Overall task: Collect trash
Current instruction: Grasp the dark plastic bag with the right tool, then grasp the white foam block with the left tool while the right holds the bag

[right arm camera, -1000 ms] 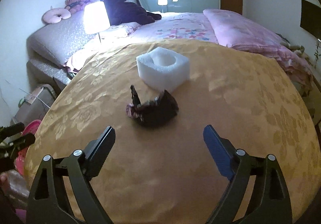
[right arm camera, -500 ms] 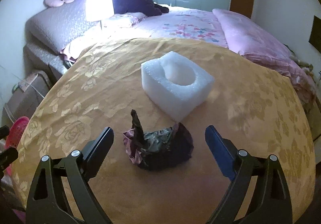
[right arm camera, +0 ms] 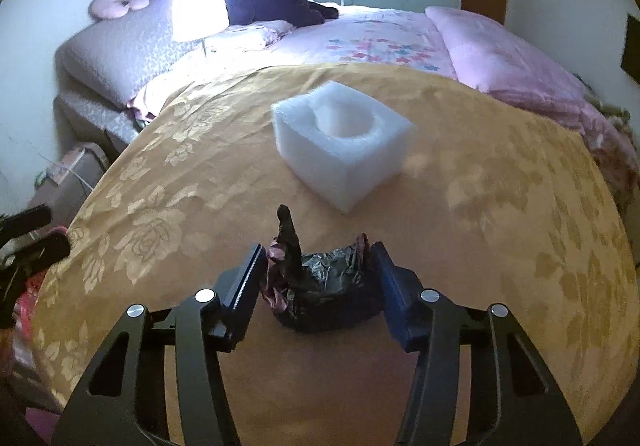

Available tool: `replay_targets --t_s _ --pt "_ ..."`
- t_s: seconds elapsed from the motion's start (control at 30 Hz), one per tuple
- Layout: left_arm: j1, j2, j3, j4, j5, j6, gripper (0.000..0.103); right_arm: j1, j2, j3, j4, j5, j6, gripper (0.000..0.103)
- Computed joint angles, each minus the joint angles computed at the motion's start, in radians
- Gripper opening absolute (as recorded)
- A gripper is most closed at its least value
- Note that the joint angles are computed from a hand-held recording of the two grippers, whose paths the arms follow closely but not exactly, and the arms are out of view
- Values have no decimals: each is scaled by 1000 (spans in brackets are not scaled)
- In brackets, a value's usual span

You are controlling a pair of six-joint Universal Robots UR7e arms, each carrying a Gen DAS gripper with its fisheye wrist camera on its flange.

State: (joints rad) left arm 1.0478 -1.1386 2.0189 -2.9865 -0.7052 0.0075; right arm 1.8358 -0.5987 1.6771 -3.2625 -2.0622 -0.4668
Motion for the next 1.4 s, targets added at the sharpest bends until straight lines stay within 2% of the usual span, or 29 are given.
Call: replay_targets --t_s 0.37,0.5,0.77,0.93,1.1,1.4 --pt "-1 150 -201 129 -107 -31 80 -54 -107 158 -123 -27 56 52" --pt "4 220 -298 204 -149 -73 80 -69 -117 184 -152 -9 57 52" --pt "14 313 -436 275 -150 -130 80 -81 -127 213 -187 22 38 53" --pt "25 352 -510 342 -185 -168 80 -90 -133 222 -199 44 30 53" --pt "29 376 -544 384 -214 -190 79 -97 -141 230 -201 65 28 53" --pt "14 400 -553 378 -202 -116 79 -101 -148 238 -200 85 30 53"
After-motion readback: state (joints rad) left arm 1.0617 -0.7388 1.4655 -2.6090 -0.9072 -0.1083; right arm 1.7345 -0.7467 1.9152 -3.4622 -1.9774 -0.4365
